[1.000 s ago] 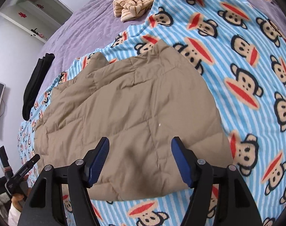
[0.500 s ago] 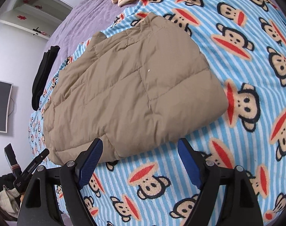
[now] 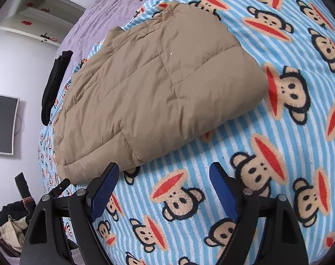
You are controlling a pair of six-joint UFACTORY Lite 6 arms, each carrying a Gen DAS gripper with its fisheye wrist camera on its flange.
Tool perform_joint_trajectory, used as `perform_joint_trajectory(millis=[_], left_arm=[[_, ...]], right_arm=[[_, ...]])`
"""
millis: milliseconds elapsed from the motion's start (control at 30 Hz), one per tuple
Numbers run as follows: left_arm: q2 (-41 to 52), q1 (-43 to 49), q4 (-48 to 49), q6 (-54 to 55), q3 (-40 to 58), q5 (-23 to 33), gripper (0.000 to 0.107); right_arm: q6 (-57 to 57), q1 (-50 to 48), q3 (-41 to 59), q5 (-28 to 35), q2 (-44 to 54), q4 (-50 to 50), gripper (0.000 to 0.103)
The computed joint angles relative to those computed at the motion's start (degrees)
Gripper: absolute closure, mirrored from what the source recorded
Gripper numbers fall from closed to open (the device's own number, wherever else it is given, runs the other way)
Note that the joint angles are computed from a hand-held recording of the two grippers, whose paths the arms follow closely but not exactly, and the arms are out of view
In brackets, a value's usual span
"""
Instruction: Fold large clothes
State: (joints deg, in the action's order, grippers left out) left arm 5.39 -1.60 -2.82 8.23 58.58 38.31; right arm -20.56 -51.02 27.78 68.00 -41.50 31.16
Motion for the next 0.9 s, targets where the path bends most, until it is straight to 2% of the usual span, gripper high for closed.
perform_joint_trajectory(millis=[133,200,367,567,700,900], left_arm=[[1.6,4.2,-5.7,6.3,0.1,0.8,0.004],[2.7,6.4,-9.1,9.6,0.6,1.5,0.004],[5.9,10.4,-15.3,15.1,2.5,3.3,0.004],[9.5,12.4,-20.0,18.9,4.0,3.9,0.004],[12.8,13.6,-26.1,22.0,5.4,5.0,0.004],[15.4,16.8,-33.0,26.9,7.8,6.5,0.004]], right_arm=[[2.1,-0.9,-4.1,0.8,-6.6,1.7,0.017],[5.1,1.1,-5.3,-0.7,-8.4,1.9,0.017],[7.2,-0.1,-8.8,-4.4,-7.9,6.3,0.017],[4.8,-0.5,-11.1,-11.9,0.7,13.6,0.017],[-1.2,-1.8,-11.2,-16.4,8.5,21.5,0.017],[-11.9,-2.3,-8.7,-17.5,17.1,32.9,0.017]])
